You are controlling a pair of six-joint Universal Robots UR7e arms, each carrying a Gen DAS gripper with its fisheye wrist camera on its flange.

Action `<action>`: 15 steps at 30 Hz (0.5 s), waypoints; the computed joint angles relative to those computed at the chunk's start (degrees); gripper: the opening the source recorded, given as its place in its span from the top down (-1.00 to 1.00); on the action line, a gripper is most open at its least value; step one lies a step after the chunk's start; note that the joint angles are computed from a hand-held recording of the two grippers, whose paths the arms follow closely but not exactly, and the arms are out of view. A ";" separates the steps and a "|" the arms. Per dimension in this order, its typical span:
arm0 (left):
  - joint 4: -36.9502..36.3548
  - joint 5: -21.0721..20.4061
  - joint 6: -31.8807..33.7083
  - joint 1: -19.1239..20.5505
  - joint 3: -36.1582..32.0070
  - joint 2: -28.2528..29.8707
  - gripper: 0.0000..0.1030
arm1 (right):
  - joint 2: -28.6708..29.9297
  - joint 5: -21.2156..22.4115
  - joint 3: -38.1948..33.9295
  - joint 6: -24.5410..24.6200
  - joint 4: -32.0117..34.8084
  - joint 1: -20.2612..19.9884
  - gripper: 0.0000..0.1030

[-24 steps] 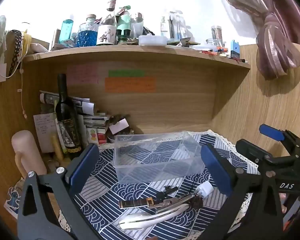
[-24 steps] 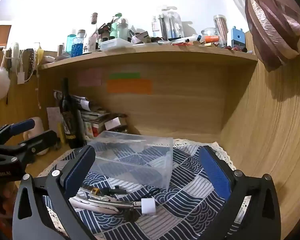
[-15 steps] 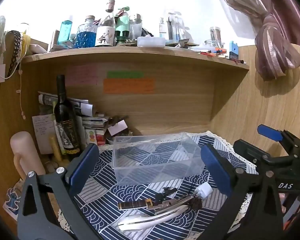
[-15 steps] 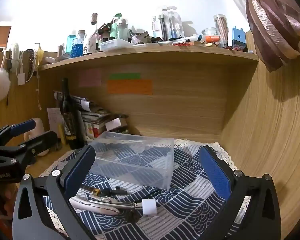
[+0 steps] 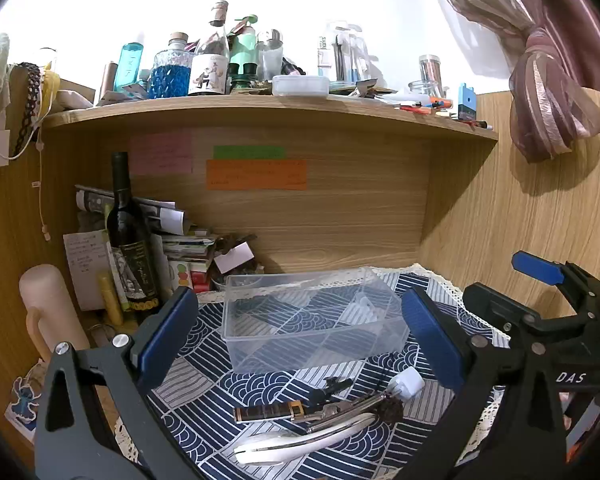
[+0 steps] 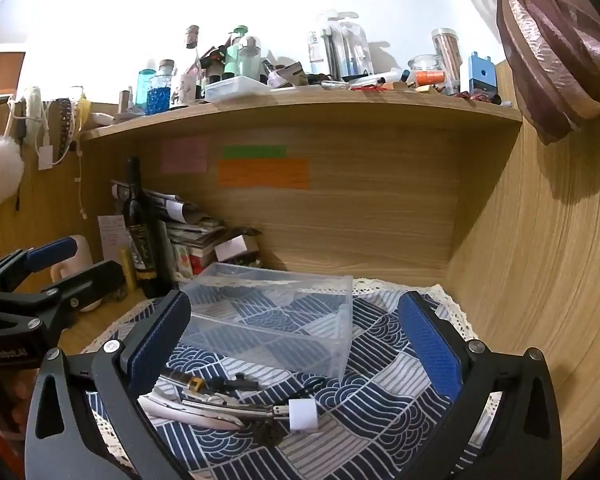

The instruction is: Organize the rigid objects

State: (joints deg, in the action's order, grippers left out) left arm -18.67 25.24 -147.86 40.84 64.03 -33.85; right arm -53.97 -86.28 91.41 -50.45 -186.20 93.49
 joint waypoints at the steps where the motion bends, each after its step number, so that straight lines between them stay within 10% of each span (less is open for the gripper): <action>1: 0.07 0.08 -0.04 0.02 -0.08 0.05 -1.00 | 0.00 0.13 0.46 -0.25 -0.43 0.07 -1.00; 15: 1.39 0.65 -1.14 0.05 -0.97 0.48 -1.00 | -0.23 0.40 1.04 -0.03 -0.86 0.27 -1.00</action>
State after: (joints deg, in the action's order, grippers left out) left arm -17.28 25.89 -149.00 40.89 63.06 -33.36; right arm -54.20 -85.88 92.45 -50.48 -187.06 93.77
